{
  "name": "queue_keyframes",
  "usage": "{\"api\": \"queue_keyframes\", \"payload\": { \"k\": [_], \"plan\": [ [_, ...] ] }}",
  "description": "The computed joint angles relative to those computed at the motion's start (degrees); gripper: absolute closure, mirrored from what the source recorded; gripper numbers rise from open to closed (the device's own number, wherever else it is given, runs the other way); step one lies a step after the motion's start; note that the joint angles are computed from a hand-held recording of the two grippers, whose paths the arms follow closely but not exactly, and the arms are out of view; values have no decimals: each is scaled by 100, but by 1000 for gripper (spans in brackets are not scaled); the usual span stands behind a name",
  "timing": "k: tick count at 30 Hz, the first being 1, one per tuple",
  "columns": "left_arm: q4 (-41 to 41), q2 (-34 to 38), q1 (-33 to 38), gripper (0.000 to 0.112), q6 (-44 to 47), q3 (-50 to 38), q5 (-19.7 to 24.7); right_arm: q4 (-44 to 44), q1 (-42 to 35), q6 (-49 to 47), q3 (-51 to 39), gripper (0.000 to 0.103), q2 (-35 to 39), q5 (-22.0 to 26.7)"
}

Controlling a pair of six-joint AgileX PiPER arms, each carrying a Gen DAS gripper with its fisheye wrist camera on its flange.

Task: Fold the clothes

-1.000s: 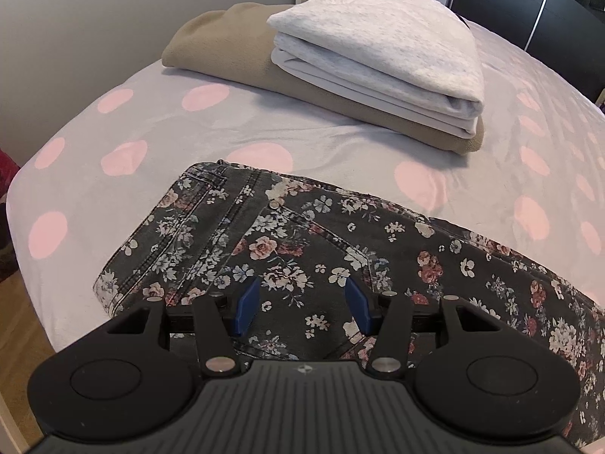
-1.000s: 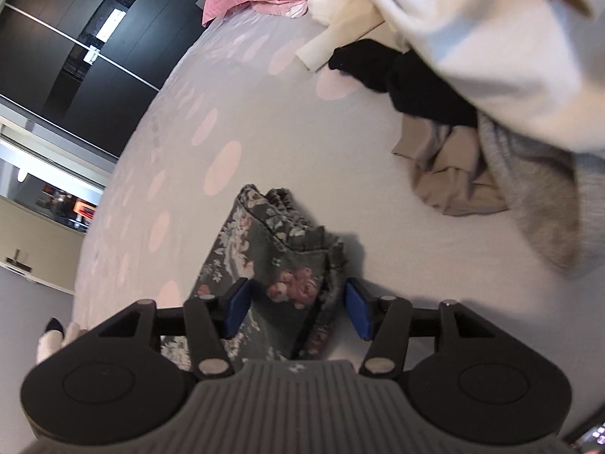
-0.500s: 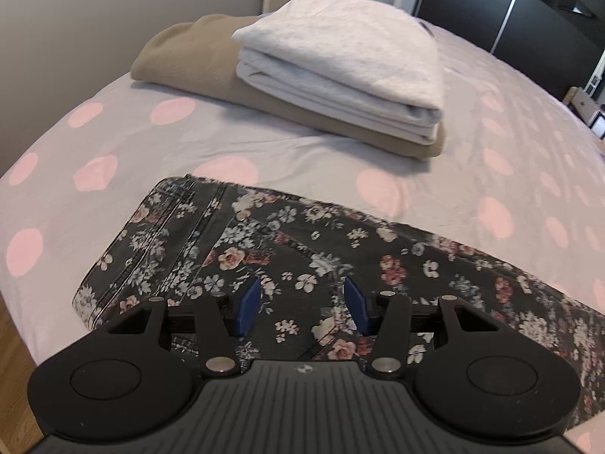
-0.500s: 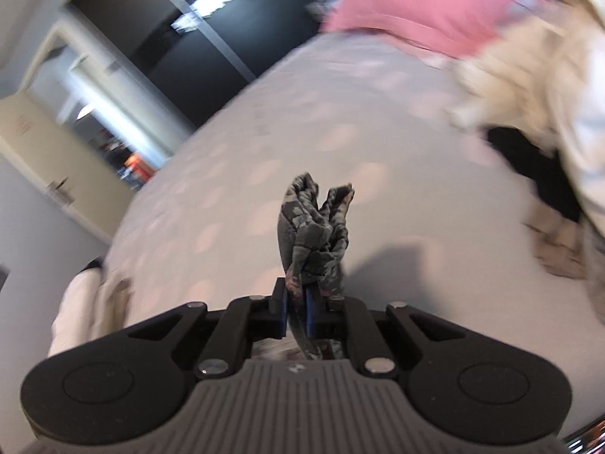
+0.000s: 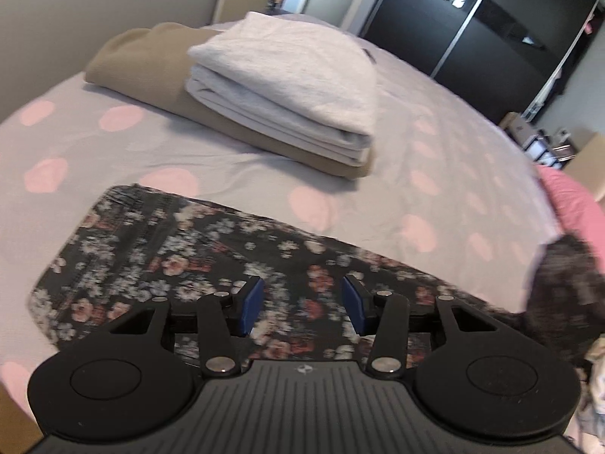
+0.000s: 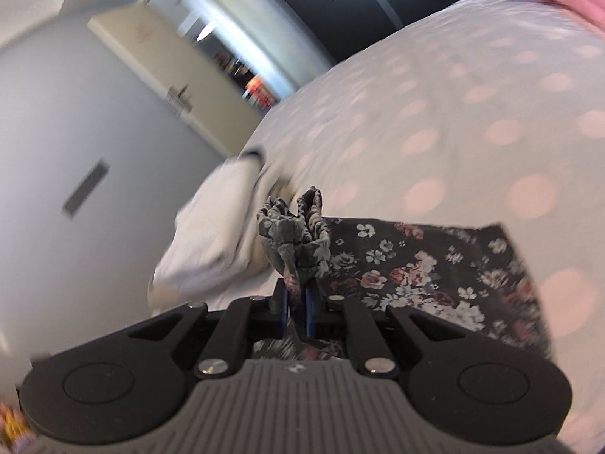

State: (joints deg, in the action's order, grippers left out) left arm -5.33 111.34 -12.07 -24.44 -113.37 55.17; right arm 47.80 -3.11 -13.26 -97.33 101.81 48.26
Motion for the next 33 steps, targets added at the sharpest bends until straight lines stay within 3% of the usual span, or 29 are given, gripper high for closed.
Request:
{"api": "queue_keyframes", "payload": {
  "k": [9,13,16,18,20,22,33],
  "plan": [
    [-1384,261,-26,68,835,75,137,-2293,2220,567,776,93,144,-616],
    [-1719,464,-86,64,928,36,246,-2994,2543,618,892,92,408,-684],
    [-1656,656,-157,63,844,-144,454,-3276,2681,404,886,86,452,-698],
    [-1625,760,-171,63,749,-248,613,-3221,2738,57,957,78,419,-784],
    [-1716,829,-155,63,736,-295,718,-2903,2735,-477,1142,62,304,-851],
    [-1783,864,-146,63,753,-299,786,-2727,2781,-817,1230,56,256,-899],
    [-1222,1337,-453,57,386,-843,1265,-1726,2698,-1702,1597,53,199,-1099]
  ]
}}
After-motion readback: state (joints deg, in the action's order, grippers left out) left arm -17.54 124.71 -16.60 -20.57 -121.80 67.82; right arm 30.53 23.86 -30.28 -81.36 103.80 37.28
